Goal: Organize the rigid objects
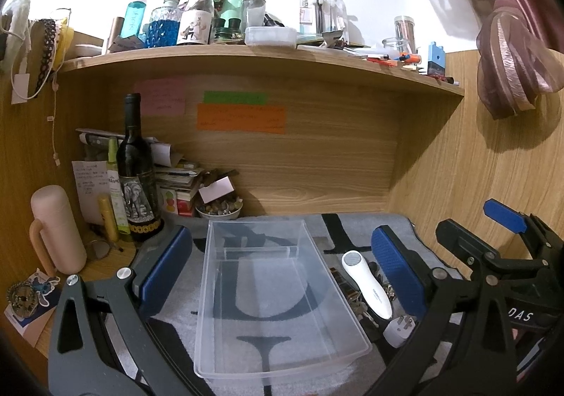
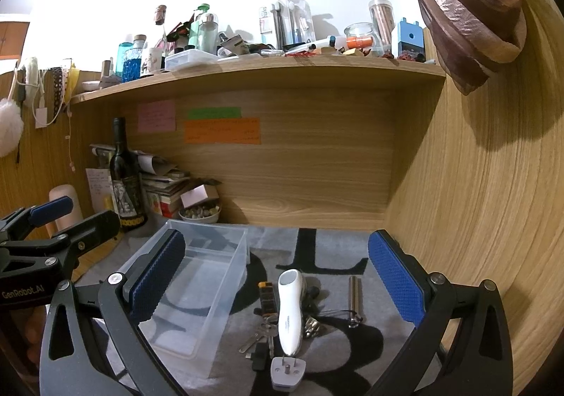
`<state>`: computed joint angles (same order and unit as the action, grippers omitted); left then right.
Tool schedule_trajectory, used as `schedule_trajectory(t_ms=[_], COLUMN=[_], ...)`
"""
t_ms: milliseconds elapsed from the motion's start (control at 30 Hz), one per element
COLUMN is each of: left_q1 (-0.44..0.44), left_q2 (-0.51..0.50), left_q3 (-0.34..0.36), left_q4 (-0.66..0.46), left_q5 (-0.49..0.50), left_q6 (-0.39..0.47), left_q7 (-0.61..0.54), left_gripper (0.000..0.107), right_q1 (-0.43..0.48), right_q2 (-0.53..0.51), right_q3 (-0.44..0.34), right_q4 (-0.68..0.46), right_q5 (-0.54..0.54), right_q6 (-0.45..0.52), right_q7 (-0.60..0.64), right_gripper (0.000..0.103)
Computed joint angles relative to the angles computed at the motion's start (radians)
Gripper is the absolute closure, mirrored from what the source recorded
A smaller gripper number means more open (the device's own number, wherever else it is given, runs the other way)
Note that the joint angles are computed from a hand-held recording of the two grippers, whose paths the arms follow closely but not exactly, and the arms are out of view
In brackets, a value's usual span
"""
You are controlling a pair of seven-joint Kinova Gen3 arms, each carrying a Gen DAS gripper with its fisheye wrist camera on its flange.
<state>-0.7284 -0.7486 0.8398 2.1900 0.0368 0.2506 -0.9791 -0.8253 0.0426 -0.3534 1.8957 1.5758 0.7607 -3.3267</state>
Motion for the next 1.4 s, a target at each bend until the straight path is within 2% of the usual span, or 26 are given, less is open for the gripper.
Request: schedule_trajectory(t_ms=[1000, 1267, 1400], left_q1=[-0.007, -0.014, -0.029], left_q2=[-0.029, -0.015, 0.012], left_q3=[0.004, 0.008, 0.013], left_q4=[-0.006, -0.010, -0.013], left_q5=[0.015, 0.015, 0.003], left_q6=[0.014, 0.016, 0.014], left_q7=[-0.003, 0.000, -0.009], left_gripper=[0.004, 0.004, 0.004], right_q1=[-0.003, -0.001, 0.010], right_q2=[-0.005, 0.000, 0.013], right_q3=[-0.007, -0.004, 0.008], right_q4=[0.014, 0.005, -0.012], right_q5=[0.030, 0.021, 0.011], right_q6=[0.012, 0.000, -0.039], right_q7=[-0.029, -0.019, -0.012], right_gripper=[0.000, 0.000, 0.000])
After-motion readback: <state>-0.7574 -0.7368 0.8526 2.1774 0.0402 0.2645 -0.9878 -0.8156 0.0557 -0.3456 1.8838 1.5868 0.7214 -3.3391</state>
